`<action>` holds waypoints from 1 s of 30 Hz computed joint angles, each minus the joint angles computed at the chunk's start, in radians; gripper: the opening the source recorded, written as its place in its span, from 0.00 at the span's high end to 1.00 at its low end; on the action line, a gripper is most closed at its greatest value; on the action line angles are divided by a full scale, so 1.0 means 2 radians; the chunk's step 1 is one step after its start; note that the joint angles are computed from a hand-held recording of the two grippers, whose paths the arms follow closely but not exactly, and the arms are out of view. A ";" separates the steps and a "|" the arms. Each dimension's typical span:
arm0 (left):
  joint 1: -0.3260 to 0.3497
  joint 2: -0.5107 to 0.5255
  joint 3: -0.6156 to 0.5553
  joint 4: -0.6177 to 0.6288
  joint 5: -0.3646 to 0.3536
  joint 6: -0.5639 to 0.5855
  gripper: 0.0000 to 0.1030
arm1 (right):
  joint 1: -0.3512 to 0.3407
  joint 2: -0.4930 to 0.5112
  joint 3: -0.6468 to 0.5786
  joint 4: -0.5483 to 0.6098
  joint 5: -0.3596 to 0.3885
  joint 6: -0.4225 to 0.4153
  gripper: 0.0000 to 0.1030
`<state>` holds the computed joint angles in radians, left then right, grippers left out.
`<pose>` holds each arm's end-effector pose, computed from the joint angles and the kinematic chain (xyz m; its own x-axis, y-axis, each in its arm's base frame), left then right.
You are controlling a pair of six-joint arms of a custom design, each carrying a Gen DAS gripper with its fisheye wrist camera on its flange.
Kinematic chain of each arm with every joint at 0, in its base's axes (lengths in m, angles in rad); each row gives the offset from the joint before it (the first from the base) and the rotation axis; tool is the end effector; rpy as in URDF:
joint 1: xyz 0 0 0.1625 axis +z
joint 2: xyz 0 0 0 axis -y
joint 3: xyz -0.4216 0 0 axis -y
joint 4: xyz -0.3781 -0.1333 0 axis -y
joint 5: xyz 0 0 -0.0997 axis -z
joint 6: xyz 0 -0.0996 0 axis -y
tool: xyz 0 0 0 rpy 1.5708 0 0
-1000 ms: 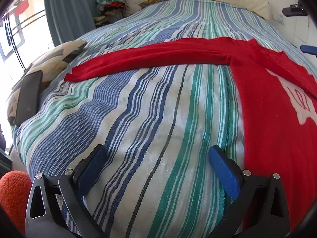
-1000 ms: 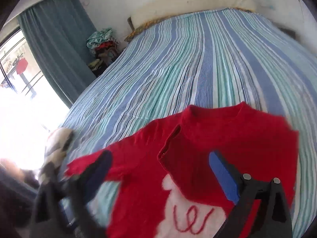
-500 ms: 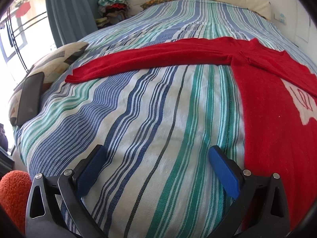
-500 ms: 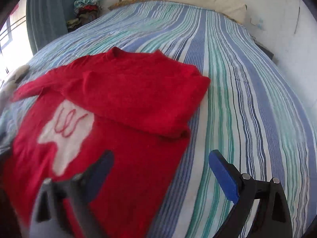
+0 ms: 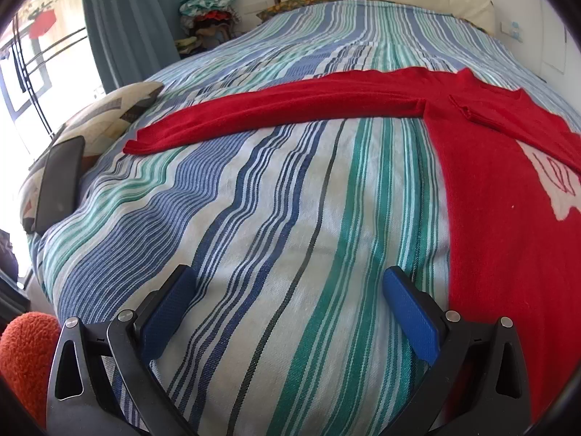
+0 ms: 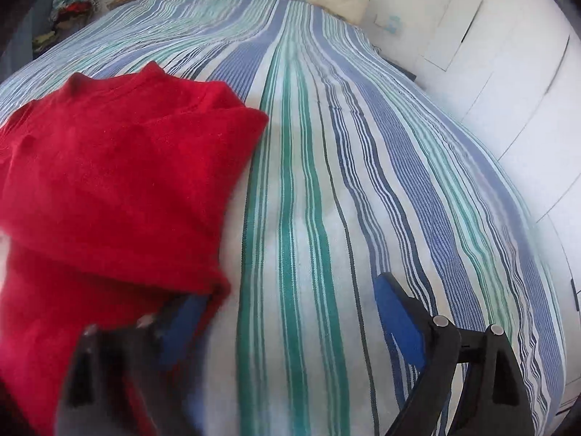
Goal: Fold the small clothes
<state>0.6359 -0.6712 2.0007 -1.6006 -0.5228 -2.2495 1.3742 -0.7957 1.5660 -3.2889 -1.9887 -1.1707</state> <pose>-0.1908 -0.4138 -0.0518 -0.4032 -0.6872 -0.6043 0.1567 0.5987 -0.7855 -0.0453 -0.7032 0.2282 -0.4290 -0.3316 0.8402 -0.7219 0.6850 -0.0982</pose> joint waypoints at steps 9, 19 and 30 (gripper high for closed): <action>0.001 0.001 -0.001 0.004 0.002 -0.004 0.00 | -0.014 -0.086 0.016 0.139 0.062 0.012 0.20; -0.004 0.001 0.006 -0.004 0.003 -0.005 0.01 | 0.020 -0.031 -0.023 0.261 0.014 0.117 0.47; 0.000 -0.015 0.021 -0.059 -0.006 0.037 0.01 | -0.036 -0.159 0.109 0.141 0.127 0.118 0.18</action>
<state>0.6357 -0.7005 2.0428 -1.7195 -0.5340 -2.1761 1.3020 -1.1132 1.7839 -3.0061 -1.7344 -0.9345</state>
